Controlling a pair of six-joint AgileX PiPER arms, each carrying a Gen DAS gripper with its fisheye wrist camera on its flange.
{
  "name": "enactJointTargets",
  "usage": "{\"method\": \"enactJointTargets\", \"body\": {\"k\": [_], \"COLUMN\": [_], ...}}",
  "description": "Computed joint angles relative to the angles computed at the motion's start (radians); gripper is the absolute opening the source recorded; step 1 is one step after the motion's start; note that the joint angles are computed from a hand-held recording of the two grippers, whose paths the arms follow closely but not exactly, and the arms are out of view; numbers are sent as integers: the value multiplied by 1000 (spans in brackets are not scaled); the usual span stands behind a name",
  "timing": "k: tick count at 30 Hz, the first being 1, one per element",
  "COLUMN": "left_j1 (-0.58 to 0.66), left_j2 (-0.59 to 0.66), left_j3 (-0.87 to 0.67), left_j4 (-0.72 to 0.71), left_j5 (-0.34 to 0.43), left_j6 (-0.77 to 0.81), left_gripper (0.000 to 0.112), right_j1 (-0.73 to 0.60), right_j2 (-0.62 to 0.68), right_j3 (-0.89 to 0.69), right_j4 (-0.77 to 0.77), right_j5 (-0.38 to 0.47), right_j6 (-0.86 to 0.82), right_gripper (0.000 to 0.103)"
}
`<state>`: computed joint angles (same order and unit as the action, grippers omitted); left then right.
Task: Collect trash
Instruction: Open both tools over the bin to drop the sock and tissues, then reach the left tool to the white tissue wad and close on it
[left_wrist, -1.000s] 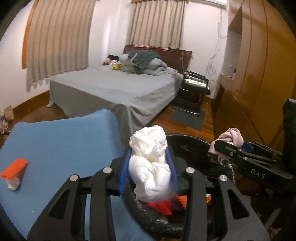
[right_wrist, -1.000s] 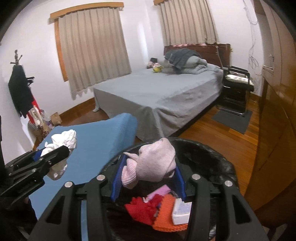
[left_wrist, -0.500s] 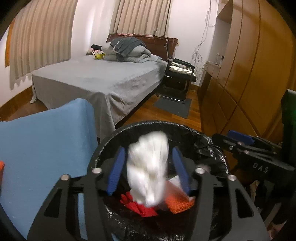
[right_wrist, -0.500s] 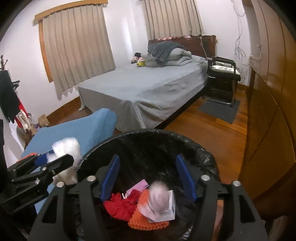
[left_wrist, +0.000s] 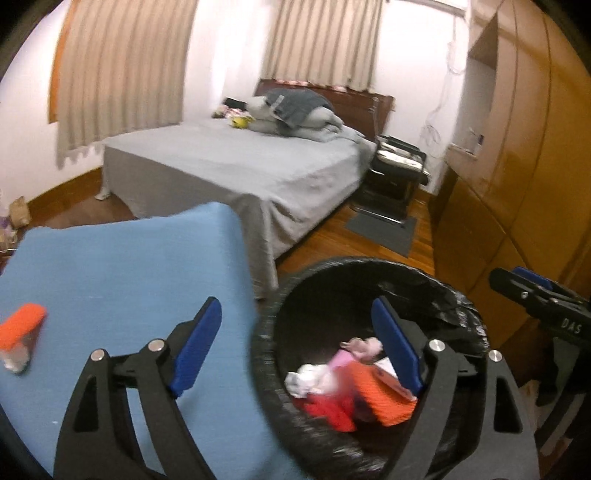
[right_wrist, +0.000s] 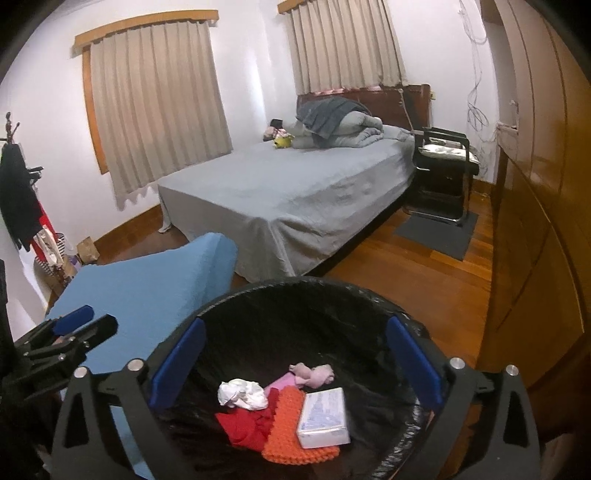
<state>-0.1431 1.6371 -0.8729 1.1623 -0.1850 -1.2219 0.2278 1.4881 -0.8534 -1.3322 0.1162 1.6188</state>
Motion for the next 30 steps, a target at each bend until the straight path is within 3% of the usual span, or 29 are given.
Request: {"method": "enactJointTargets", "body": {"k": [3, 12, 22, 30], "left_j1": [60, 296, 572, 769], "left_j2": [-50, -154, -149, -36], "left_j3": [35, 120, 153, 79], "left_j4": [-20, 116, 173, 229], "left_j5": [8, -40, -99, -142], "left_j6": [40, -24, 14, 17], "left_gripper": [86, 86, 86, 86], "right_j1": [37, 202, 352, 436], "right_j2": [15, 129, 319, 487], "right_j3": [-22, -121, -340, -562], "right_j4": [36, 43, 331, 554], "right_j5": [7, 37, 64, 110], "right_j6": [-23, 3, -293, -525], "right_gripper": [97, 97, 97, 97]}}
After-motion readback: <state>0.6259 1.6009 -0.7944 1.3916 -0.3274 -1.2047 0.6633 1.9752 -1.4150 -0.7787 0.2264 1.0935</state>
